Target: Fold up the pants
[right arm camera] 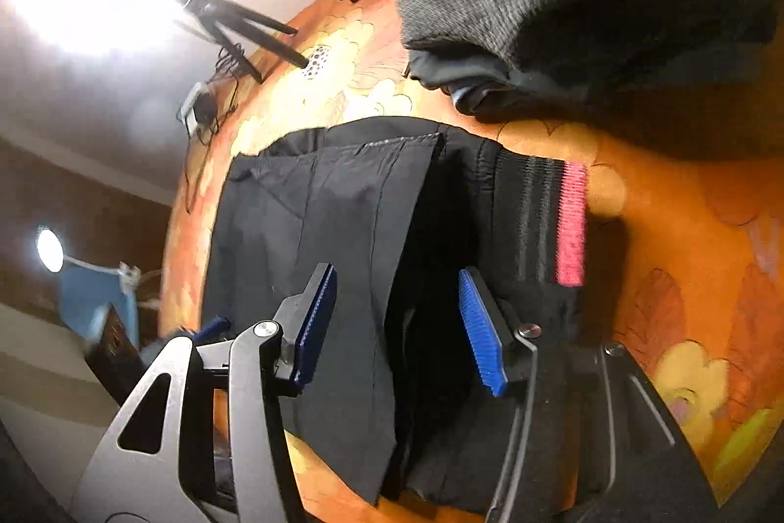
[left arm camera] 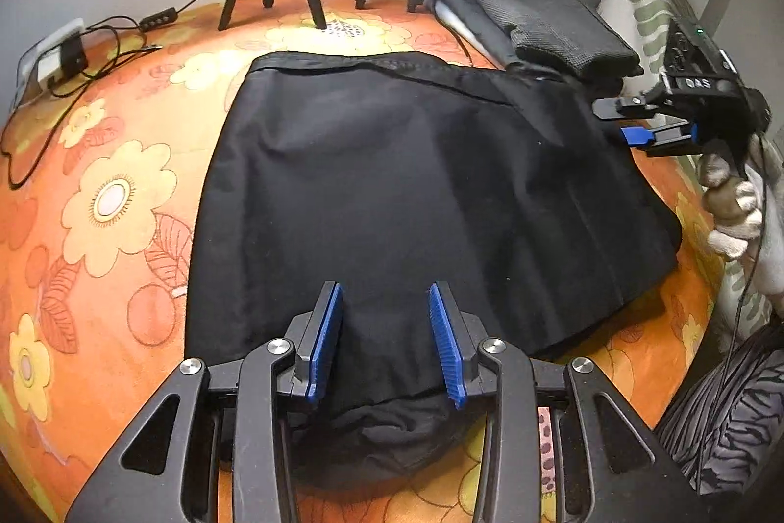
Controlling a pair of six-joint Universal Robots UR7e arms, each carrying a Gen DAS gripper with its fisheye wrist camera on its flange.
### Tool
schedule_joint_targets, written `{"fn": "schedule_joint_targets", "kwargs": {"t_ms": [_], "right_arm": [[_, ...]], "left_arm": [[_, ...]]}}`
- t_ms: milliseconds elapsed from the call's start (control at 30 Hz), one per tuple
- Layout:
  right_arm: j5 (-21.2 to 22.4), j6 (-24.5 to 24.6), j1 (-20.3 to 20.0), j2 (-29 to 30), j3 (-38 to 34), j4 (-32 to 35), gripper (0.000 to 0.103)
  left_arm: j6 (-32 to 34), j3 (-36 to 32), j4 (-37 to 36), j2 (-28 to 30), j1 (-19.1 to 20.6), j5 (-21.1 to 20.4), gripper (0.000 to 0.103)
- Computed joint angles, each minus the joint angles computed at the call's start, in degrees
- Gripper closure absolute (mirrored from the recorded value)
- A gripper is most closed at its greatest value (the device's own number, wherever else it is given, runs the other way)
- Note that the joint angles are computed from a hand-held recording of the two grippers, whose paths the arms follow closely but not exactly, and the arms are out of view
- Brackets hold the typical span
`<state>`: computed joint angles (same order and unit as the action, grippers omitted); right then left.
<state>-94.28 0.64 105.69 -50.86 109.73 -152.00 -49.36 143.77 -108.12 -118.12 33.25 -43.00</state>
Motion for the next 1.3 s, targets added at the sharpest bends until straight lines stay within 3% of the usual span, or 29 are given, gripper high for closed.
{"fn": "schedule_joint_targets", "kwargs": {"t_ms": [100,167,233,333,367,567,600,667,767,900,967,1067,1167,1300], "right_arm": [[0.5,1.4,-0.2,2.4,-2.2,0.3,0.056],[-0.1,1.7,0.6,3.4,-2.9,-0.6,0.088],[-1.6,-0.1,2.3,3.6,-2.5,-4.1,0.095],[-9.6,-12.5,8.6,3.8,-0.7,-13.7,0.097],[-12.3,-14.6,9.8,4.1,-0.6,-15.2,0.098],[-25.1,-17.7,11.2,7.8,-1.5,-17.4,0.099],[-25.3,-17.4,11.0,7.8,-1.6,-16.9,0.099],[-25.9,-17.3,10.6,7.9,-1.7,-16.5,0.099],[-28.8,-17.6,10.9,8.8,-2.2,-16.0,0.099],[-32.2,-16.2,11.2,9.5,-2.8,-13.4,0.095],[-35.8,-15.9,12.5,9.4,-2.8,-15.3,0.067],[-37.6,-16.6,14.4,8.9,-2.3,-20.7,0.059],[-32.7,-14.6,15.7,6.6,-2.0,-20.4,0.056],[-22.3,-10.2,17.0,6.7,-4.8,-11.1,0.047]], "left_arm": [[0.2,0.1,-0.2,-0.3,0.2,0.0,0.068],[0.3,0.2,-0.4,-0.3,0.4,0.2,0.068],[0.2,0.2,-0.3,-0.5,0.4,0.3,0.068],[-0.3,0.2,0.5,-0.9,0.2,0.4,0.068],[-0.8,0.0,1.1,-1.4,0.0,0.5,0.068],[-8.5,-2.1,11.4,-9.0,-3.4,3.7,0.068],[-9.9,-2.6,13.3,-10.1,-3.7,4.1,0.065],[-13.6,-3.5,17.7,-12.5,-4.2,5.2,0.05],[-16.5,-3.9,19.5,-14.0,-3.0,4.8,0.049],[-16.2,-3.2,19.2,-13.7,-1.5,3.2,0.049],[-15.0,-2.6,18.3,-13.4,-1.0,2.4,0.049],[-13.8,-2.1,17.0,-12.6,-0.4,2.0,0.049],[-12.9,-1.5,15.6,-11.9,0.2,1.9,0.049],[-13.8,-0.8,15.5,-11.6,-0.3,2.8,0.049]]}}
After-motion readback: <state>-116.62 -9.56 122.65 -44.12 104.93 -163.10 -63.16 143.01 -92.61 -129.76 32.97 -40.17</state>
